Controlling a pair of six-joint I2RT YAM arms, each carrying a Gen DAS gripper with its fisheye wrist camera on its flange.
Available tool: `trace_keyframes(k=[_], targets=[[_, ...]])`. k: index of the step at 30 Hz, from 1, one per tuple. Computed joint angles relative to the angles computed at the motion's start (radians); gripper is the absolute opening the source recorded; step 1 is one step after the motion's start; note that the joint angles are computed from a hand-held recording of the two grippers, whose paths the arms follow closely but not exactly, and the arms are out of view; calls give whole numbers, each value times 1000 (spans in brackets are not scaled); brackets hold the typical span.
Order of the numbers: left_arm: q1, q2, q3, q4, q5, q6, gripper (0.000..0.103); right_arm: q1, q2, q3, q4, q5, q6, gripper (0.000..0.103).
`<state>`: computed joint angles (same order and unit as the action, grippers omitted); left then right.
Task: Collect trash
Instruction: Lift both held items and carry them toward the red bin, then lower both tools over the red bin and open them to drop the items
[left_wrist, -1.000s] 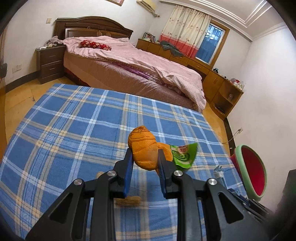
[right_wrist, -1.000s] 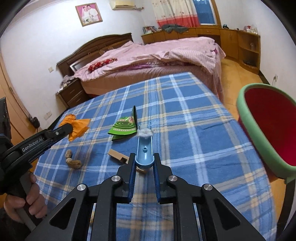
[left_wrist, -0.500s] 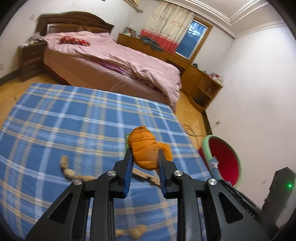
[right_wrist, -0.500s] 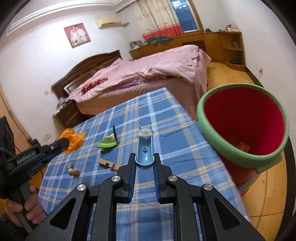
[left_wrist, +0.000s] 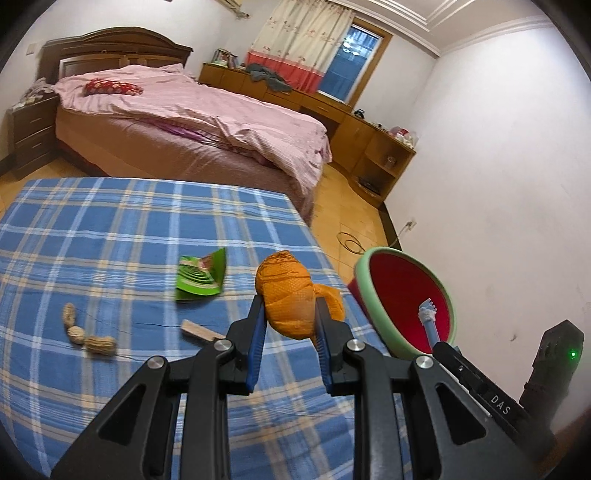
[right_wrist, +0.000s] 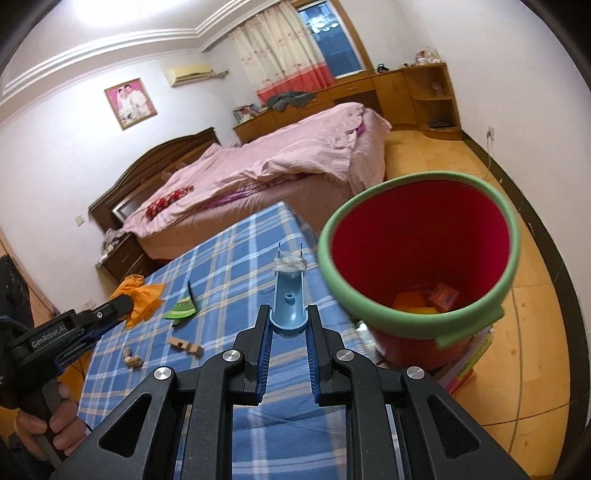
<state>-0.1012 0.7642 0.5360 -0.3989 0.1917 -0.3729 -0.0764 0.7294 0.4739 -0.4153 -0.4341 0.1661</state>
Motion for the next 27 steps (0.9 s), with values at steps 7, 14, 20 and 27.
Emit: trace_keyframes(k=[7,14,20,27], targets=[[-153,77,35,43,-84,-39,25,-142,21,12,-11,-86,-63,17],[-250,186,83,102,-133,-51,25,-256,54,24,-9,-149,-117,17],[-322,308,140,158,-167,-44,25,-319,127,41,38,-167,-148,17],[-393,485,224,221,-182,-37,25,-374,253,57,119,-175,-178,17]])
